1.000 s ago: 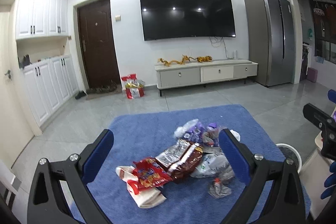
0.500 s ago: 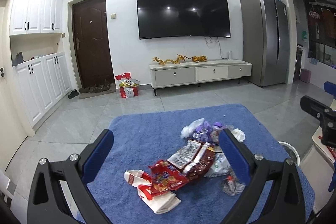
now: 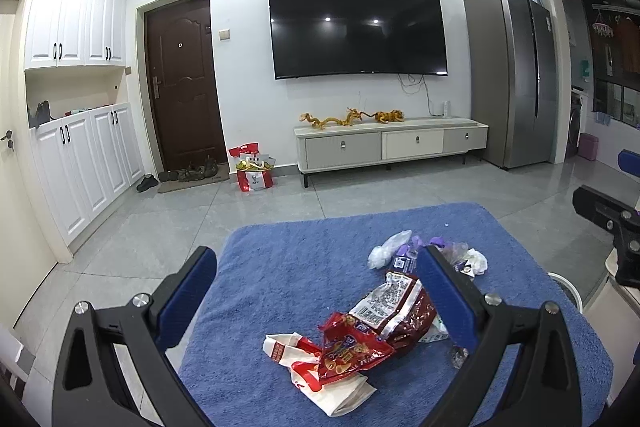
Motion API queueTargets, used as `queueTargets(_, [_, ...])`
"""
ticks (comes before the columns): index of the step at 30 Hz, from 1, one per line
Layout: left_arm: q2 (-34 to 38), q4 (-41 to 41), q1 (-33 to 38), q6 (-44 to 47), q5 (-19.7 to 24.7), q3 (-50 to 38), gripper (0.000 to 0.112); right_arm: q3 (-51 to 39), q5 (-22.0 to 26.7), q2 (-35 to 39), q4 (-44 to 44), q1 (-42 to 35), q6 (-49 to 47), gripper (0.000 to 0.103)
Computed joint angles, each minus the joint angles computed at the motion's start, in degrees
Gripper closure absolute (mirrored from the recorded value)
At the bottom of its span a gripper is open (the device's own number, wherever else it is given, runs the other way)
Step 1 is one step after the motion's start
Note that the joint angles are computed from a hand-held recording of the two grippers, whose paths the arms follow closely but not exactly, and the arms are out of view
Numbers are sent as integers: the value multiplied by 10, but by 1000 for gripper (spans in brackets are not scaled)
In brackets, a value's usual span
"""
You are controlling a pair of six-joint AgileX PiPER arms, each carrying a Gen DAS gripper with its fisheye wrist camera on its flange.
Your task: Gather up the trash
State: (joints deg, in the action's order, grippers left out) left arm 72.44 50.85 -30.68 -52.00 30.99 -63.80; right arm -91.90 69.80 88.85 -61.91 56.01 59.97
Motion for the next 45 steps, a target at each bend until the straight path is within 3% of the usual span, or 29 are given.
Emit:
queueTargets(9, [-5,-81,41,70,-14,-8,11,32,-58,-24,29,-26,-5,0])
queueTargets(14, [-5,-103,71,88,-15,2,11,83,-129,-50,63,-66,-5,1])
queueTargets(18, [-11,-211,112,179,-43,24,11,137,-208,-73,111,-113,-16,3])
queueTargets(24, [2,-325,115,292,-73,70,12,223,-330,-84,243,-192,-95,14])
queueTargets(28, [43,-374,114,346,-85,66,12,257,-373,-79,313,-218,-150,14])
queueTargets(31, [80,-466,133,438,-95,42,12,274,-399,-69,362,-232,-190,14])
queueTargets(35, [121,-529,144,500,-95,12,13,275,-422,-46,445,-255,-253,15])
queueTargets(44, [197,-732,181,673,-48,-36,56,260,-442,18,611,-312,-391,27])
queueTargets(45, [200,-739,181,679,-45,-38,65,256,-442,25,616,-315,-397,29])
